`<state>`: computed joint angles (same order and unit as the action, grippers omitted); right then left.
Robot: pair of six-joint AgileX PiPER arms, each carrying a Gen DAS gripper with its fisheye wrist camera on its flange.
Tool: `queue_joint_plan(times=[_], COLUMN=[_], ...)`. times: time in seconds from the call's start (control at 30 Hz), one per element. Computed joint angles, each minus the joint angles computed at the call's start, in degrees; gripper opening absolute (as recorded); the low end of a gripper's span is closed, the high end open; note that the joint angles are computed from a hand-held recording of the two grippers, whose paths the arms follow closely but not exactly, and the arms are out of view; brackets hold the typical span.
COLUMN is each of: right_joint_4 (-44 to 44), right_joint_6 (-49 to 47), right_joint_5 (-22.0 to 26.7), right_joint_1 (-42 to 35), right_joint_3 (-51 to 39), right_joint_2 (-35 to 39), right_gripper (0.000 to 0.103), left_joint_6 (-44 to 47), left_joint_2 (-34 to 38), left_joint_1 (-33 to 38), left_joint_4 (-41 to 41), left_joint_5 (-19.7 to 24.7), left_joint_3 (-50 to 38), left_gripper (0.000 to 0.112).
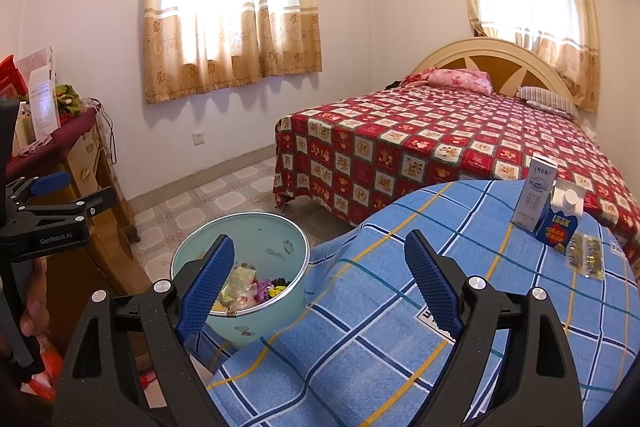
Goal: Collect trash
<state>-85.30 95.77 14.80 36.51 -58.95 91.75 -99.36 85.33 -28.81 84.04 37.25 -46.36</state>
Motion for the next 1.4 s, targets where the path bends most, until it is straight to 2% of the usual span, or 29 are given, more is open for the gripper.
queue_joint_plan(times=[0.63, 1.1, 1.4], right_joint_4=[-4.75, -5.76, -5.33], right_joint_6=[5.77, 6.4, 6.06], right_joint_5=[1.54, 1.56, 1.38], right_joint_1=[0.95, 0.54, 0.36], right_joint_3=[1.33, 1.73, 1.6], right_joint_2=[-0.42, -0.79, -0.6], right_gripper=[0.086, 0.086, 0.088], left_joint_6=[0.03, -1.47, 0.94], left_joint_2=[0.44, 0.77, 1.57], left_joint_1=[0.42, 0.65, 0.31], left_joint_4=[0.35, 2.28, 0.12], left_joint_5=[-0.24, 0.17, -0.11], left_joint_3=[0.07, 1.26, 0.55], left_gripper=[0.097, 0.097, 0.097])
